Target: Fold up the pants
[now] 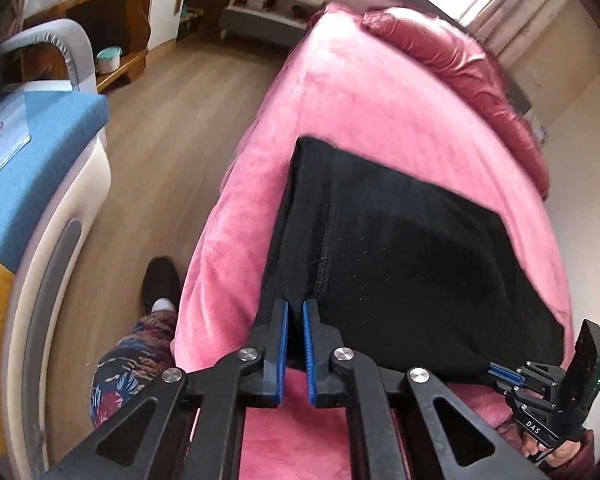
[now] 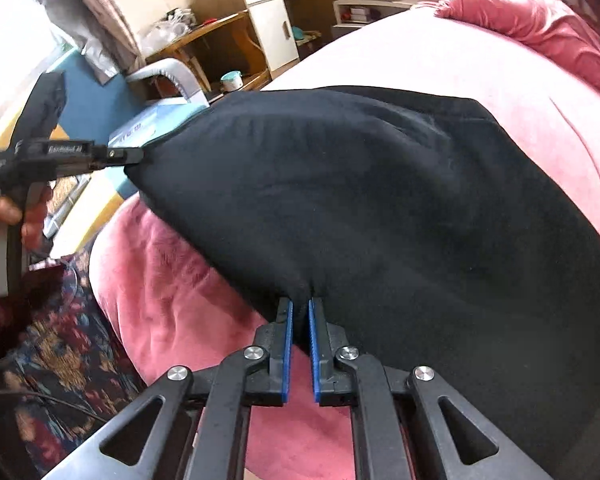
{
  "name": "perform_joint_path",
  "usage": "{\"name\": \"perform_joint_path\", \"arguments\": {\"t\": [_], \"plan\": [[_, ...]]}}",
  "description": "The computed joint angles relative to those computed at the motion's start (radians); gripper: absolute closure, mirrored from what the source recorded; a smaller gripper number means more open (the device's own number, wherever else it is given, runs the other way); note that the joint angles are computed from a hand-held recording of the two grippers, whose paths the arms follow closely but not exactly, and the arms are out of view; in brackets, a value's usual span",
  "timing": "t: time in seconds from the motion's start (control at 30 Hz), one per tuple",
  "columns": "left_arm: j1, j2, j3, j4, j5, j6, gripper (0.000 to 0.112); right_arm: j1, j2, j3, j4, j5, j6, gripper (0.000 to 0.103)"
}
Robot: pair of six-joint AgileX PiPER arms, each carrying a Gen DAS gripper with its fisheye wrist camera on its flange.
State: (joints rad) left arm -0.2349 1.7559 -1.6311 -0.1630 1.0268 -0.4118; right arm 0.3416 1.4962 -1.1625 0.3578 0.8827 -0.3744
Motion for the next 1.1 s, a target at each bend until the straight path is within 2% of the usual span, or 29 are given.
{"name": "perform_joint_path", "arguments": {"t": [0.07,0.17,0.23,0.27,0.3,0.37,0.47,0.53,0.6,0.67,0.73,0.83,0.93,1.03,1.1], "plan": [[-0.022,0.037,-0.032,0.038,0.047,-0.024,0.101,-0.011,0.015,0.019,0.007,-0.004,-0.004,0.092],[-0.049,0.04,-0.06,0.096,0.072,-0.047,0.093,-0.046,0.019,0.025,0.072,0.009,-0.045,0.085],[-0.065,0.037,-0.095,0.161,0.099,-0.08,0.089,-0.087,0.019,0.014,0.119,0.05,-0.078,0.065],[-0.069,0.029,-0.104,0.18,0.097,-0.089,0.089,-0.111,0.015,0.006,0.147,0.075,-0.101,0.049],[-0.086,0.02,-0.119,0.23,0.099,-0.114,0.089,-0.139,0.011,-0.002,0.178,0.097,-0.127,0.046],[-0.105,0.011,-0.142,0.257,0.083,-0.104,0.088,-0.166,0.021,-0.036,0.204,0.104,-0.125,0.046],[-0.118,0.034,-0.187,0.184,0.044,-0.022,0.087,-0.221,0.044,-0.093,0.219,0.085,-0.094,0.046],[-0.152,0.083,-0.235,0.176,0.047,0.014,0.086,-0.242,0.081,-0.145,0.211,0.07,-0.063,0.047],[-0.184,0.133,-0.277,0.178,0.052,0.03,0.086,-0.249,0.13,-0.215,0.191,0.065,-0.026,0.06],[-0.211,0.18,-0.316,0.183,0.051,0.037,0.086,-0.243,0.195,-0.299,0.172,0.07,0.014,0.065],[-0.231,0.241,-0.382,0.187,0.065,0.046,0.086,-0.236,0.256,-0.387,0.157,0.097,0.04,0.066],[-0.261,0.298,-0.446,0.214,0.074,0.051,0.086,-0.198,0.334,-0.497,0.076,0.11,0.104,0.066],[-0.28,0.372,-0.55,0.262,0.148,0.036,0.085,-0.152,0.408,-0.592,-0.065,0.105,0.207,0.066],[-0.272,0.417,-0.577,0.274,0.166,0.032,0.085,-0.127,0.499,-0.694,-0.177,0.137,0.293,0.067],[-0.266,0.432,-0.573,0.276,0.164,0.024,0.085,-0.119,0.524,-0.715,-0.218,0.116,0.309,0.068]]}}
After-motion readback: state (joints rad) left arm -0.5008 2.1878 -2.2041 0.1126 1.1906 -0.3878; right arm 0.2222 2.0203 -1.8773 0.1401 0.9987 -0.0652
